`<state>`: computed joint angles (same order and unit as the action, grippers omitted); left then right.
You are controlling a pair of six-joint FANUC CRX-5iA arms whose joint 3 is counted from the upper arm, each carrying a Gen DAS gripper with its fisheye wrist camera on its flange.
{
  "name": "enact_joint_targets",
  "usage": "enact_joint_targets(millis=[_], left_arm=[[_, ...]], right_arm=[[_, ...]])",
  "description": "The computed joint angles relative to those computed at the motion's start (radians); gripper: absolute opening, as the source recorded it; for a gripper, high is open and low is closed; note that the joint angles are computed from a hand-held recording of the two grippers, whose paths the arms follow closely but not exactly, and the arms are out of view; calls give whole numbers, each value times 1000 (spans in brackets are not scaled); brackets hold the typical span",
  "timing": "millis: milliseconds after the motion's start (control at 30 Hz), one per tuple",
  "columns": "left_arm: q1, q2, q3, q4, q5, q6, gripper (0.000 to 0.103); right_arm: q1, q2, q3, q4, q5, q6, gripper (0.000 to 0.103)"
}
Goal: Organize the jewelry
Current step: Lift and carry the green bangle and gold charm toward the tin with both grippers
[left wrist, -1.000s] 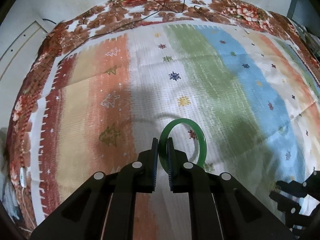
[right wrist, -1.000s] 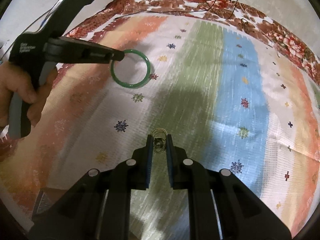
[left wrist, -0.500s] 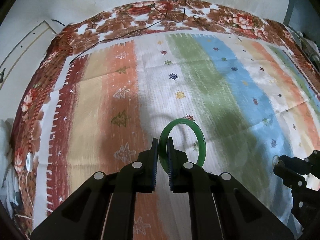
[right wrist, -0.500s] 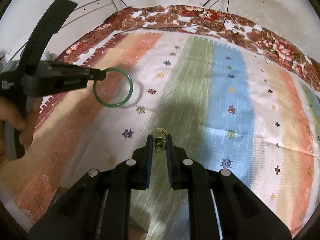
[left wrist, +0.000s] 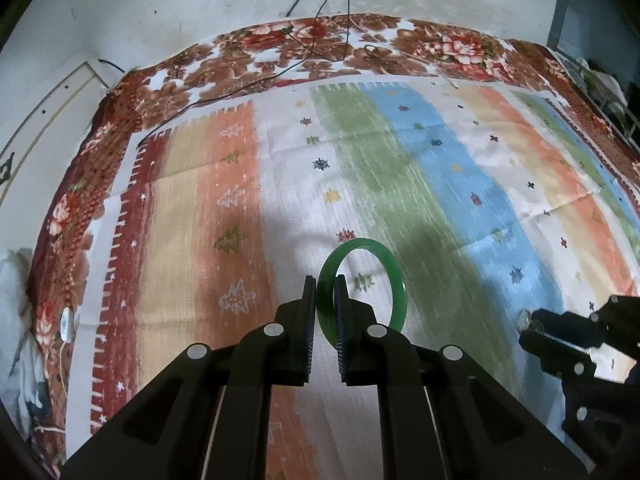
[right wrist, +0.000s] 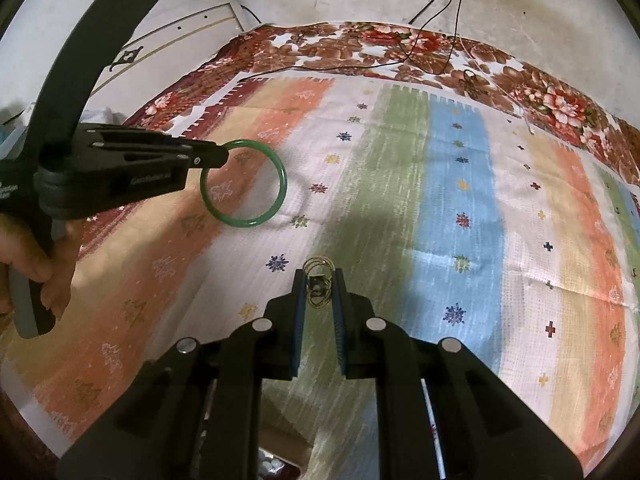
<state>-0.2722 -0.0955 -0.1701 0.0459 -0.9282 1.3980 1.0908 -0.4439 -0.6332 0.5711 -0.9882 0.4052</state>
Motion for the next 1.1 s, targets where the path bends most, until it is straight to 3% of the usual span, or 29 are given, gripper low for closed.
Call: enact_joint_targets(millis=[600, 1100], left_arm=[[72, -279, -235, 198, -2, -134, 9], [76, -488, -395, 295, -58, -203, 9]], right_arm=[[175, -87, -40, 65, -95, -165, 14], [428, -183, -99, 110, -216, -375, 14]])
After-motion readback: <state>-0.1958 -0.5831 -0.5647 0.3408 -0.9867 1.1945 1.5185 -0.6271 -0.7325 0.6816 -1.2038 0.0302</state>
